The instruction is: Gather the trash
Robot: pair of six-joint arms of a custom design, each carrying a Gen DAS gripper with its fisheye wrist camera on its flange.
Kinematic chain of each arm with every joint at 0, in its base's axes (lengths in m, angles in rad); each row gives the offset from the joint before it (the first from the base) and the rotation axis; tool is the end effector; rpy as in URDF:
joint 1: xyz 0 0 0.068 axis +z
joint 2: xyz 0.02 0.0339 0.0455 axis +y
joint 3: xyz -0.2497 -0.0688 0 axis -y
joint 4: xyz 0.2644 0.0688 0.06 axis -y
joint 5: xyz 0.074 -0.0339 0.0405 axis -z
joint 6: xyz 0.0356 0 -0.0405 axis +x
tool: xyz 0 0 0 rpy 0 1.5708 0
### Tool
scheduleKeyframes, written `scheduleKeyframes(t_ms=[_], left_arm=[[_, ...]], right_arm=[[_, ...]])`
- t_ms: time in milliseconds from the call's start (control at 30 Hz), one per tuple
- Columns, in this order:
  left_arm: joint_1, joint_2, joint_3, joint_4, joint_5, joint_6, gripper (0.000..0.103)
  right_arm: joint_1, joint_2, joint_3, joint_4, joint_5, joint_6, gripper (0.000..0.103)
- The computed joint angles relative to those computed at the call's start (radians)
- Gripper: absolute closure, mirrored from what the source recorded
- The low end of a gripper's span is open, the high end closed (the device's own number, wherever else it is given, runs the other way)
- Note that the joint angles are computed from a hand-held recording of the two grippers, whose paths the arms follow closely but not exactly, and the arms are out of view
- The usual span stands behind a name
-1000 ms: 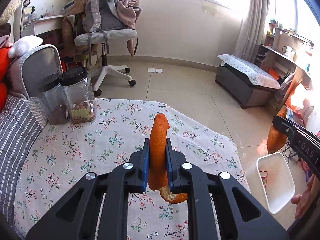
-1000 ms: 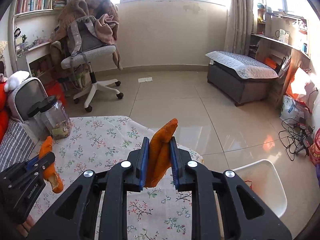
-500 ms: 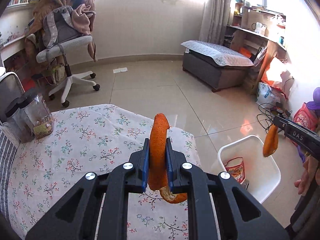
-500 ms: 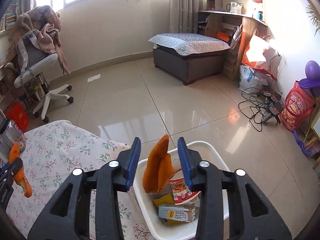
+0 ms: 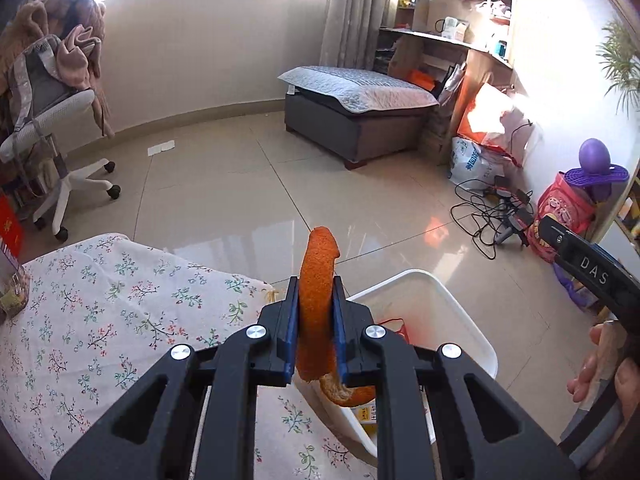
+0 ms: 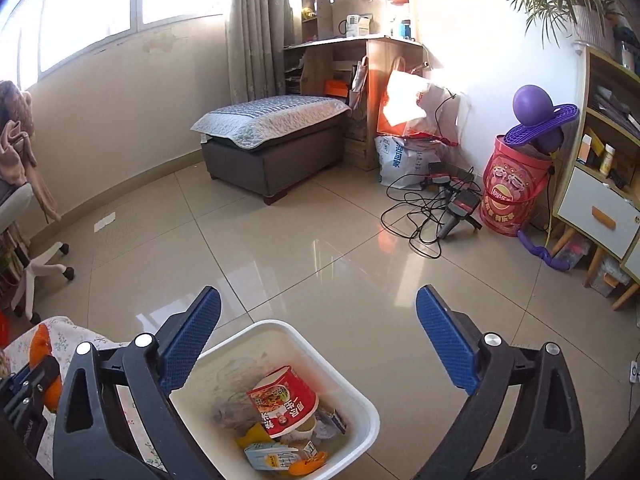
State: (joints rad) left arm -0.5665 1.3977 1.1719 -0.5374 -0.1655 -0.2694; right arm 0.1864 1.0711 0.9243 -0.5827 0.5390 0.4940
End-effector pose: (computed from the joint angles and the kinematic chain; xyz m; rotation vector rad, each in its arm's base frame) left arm 0.2790 -0.1705 0.2833 0.2633 2.3171 -0.2275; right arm 0.2477 0.0281 0.2837 0.5984 2.1066 -0.2415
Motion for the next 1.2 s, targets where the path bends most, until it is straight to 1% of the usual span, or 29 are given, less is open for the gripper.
scheduleKeyframes(t_ms=[133, 300, 367, 400, 467, 500, 567, 600, 667, 700, 767, 867, 967, 1033, 1100, 1200], left_arm=[[-0.053, 0.088, 0.080, 0.005, 0.002, -0.011, 0.086], [-0.093, 0.191, 0.176, 0.001, 0.053, -0.043, 0.085], [-0.114, 0.229, 0.211, -0.006, 0.053, -0.055, 0.083], [-0.123, 0.244, 0.228, -0.013, 0.049, -0.057, 0.080], [-0.135, 0.252, 0.237, -0.015, 0.048, -0.056, 0.066], [-0.141, 0.252, 0.237, -0.015, 0.044, -0.053, 0.062], [-0.153, 0.246, 0.235, -0.020, 0.028, -0.046, 0.049], [-0.157, 0.238, 0.229, -0.022, 0.014, -0.045, 0.045], [-0.161, 0.219, 0.219, -0.028, -0.017, -0.049, 0.032], [-0.163, 0.202, 0.206, -0.026, -0.036, -0.052, 0.028], [-0.165, 0.158, 0.172, -0.019, -0.079, -0.051, 0.016], [-0.156, 0.073, 0.110, -0.014, -0.131, -0.045, 0.009], [-0.136, -0.019, 0.049, -0.028, -0.180, -0.054, 0.007], [-0.114, -0.082, 0.012, -0.045, -0.191, -0.063, 0.007], [-0.091, -0.142, -0.020, -0.074, -0.201, -0.070, 0.007], [-0.063, -0.216, -0.058, -0.109, -0.246, -0.064, 0.007]], right_arm=[[-0.080, -0.057, -0.035, 0.001, -0.011, 0.009, 0.009], [-0.173, -0.080, -0.053, -0.002, -0.038, 0.016, 0.008], [-0.195, -0.089, -0.062, -0.003, -0.034, 0.017, 0.007], [-0.205, -0.095, -0.068, -0.003, -0.030, 0.014, 0.007], [-0.218, -0.094, -0.071, 0.004, -0.024, 0.009, 0.007], [-0.218, -0.094, -0.073, 0.005, -0.015, 0.008, 0.007], [-0.209, -0.099, -0.075, 0.005, 0.004, 0.006, 0.007], [-0.206, -0.103, -0.075, 0.004, 0.012, 0.002, 0.007], [-0.184, -0.115, -0.078, 0.003, 0.039, 0.000, 0.007], [-0.167, -0.123, -0.082, 0.003, 0.056, 0.000, 0.007], [-0.132, -0.140, -0.086, -0.003, 0.080, 0.001, 0.007], [-0.053, -0.179, -0.101, -0.023, 0.128, 0.038, 0.007], [0.042, -0.201, -0.094, -0.067, 0.165, 0.097, 0.007], [0.109, -0.194, -0.072, -0.121, 0.185, 0.158, 0.007], [0.190, -0.201, -0.067, -0.155, 0.231, 0.209, 0.007], [0.316, -0.224, -0.071, -0.198, 0.294, 0.292, 0.007]])
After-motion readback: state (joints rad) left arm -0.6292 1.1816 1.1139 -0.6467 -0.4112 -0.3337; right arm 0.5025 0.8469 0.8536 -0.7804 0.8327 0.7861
